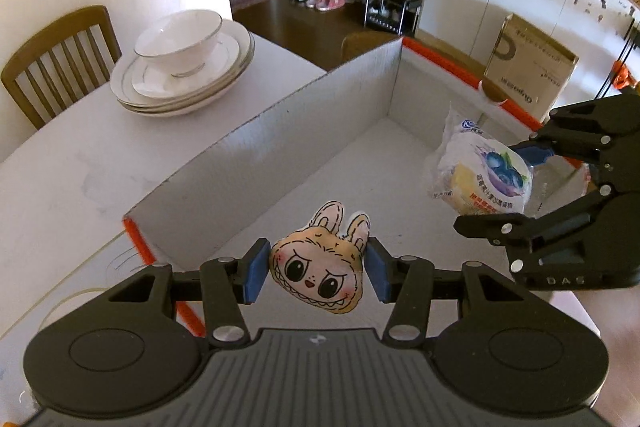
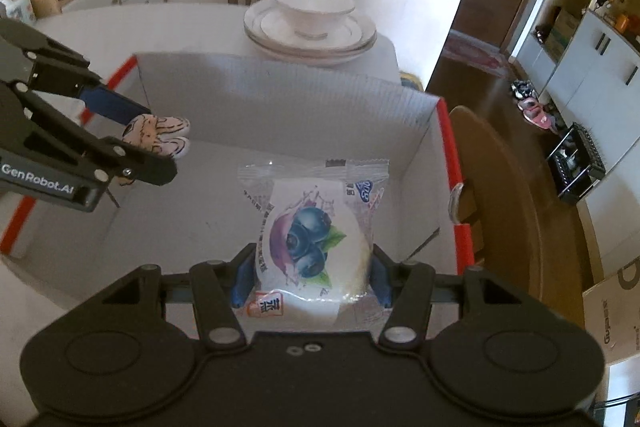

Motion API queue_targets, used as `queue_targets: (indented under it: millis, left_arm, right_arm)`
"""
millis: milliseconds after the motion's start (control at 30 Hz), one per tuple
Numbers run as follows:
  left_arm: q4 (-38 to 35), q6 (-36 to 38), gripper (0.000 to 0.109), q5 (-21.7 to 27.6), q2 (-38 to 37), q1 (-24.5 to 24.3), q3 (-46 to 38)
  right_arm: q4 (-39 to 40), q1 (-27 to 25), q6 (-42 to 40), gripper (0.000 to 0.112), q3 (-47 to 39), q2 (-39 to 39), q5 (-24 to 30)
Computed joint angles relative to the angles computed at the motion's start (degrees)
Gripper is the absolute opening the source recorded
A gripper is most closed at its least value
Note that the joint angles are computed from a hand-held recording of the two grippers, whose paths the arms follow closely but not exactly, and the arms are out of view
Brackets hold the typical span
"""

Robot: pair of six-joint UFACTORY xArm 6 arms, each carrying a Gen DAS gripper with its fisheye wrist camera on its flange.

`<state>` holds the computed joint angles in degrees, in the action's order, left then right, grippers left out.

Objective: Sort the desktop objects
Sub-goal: 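Carry the bunny and bread packet with both tools over the red box, then open the left tool over the box while the right tool releases the bread packet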

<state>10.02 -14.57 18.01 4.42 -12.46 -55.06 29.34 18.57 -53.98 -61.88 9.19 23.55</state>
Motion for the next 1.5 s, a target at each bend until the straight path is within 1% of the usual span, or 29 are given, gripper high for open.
queue_targets:
  millis: [133, 200, 333, 400, 467, 667, 733, 833, 1033, 1100, 1233, 1300, 1333, 1500]
  left_arm:
    - [-1.01, 1.74, 0.050, 2.04, 3.34, -0.39, -3.14]
    - [-2.94, 3.43, 0.050, 3.27, 4.95, -0.62, -4.63]
    - [-5.61, 5.52, 0.050, 6.42, 7.65, -1.02, -7.50]
    - [-7.91, 7.00, 0.050, 7.75, 8.61, -1.04, -8.60]
    - [-8.81, 7.97, 0.050, 9.03, 9.51, -1.13, -9.69]
    - [-11.32, 10.60, 0.050, 12.52, 11.37, -0.91, -11.85]
    - [-12.89, 11.75, 0.050, 14.03, 11.84, -0.78, -12.66]
    - [-13.13, 12.75, 0.051, 17.56, 13.14, -0.70, -14.93]
    - [-13.93, 13.94, 0.051, 19.88, 14.08, -0.55, -16.25]
    - [-13.18, 13.11, 0.051, 20.41, 14.29, -0.62, -16.59]
    - [-12.95, 12.87, 0.053, 19.99, 13.83, -0.77, -15.92]
    - [-12.70, 12.32, 0.062, 18.95, 13.64, -0.94, -15.46]
    - [-12.57, 11.95, 0.064, 18.26, 13.34, -0.90, -14.99]
    - [-13.03, 11.82, 0.064, 13.77, 10.42, -0.84, -11.11]
  right_arm:
    - [-2.69, 0.10, 0.62, 0.055, -1.93, 2.38, 1.40]
    - [-3.81, 0.05, 1.23, 0.055, -3.07, 3.37, 2.61]
    - [-5.70, -0.22, 2.68, 0.055, -4.97, 4.75, 6.18]
    - [-7.04, -0.21, 3.33, 0.055, -5.47, 5.22, 7.28]
    - [-8.42, -0.14, 3.83, 0.055, -5.61, 5.56, 7.58]
    - [-12.22, -0.45, 5.80, 0.055, -7.46, 6.68, 11.67]
    - [-12.53, -0.57, 6.29, 0.056, -7.93, 6.94, 12.27]
    - [-14.27, -0.64, 7.45, 0.056, -8.69, 7.36, 13.29]
    - [-15.07, -1.08, 7.73, 0.057, -9.18, 7.58, 14.11]
    - [-15.08, -1.18, 7.73, 0.059, -9.12, 7.58, 13.98]
    - [-13.70, -1.47, 5.96, 0.069, -8.61, 7.12, 13.61]
    - [-13.88, -1.67, 5.88, 0.070, -8.18, 6.84, 13.01]
    - [-13.68, -1.85, 5.73, 0.071, -8.12, 6.76, 13.09]
    - [-10.84, -2.58, 4.49, 0.073, -8.18, 5.97, 13.20]
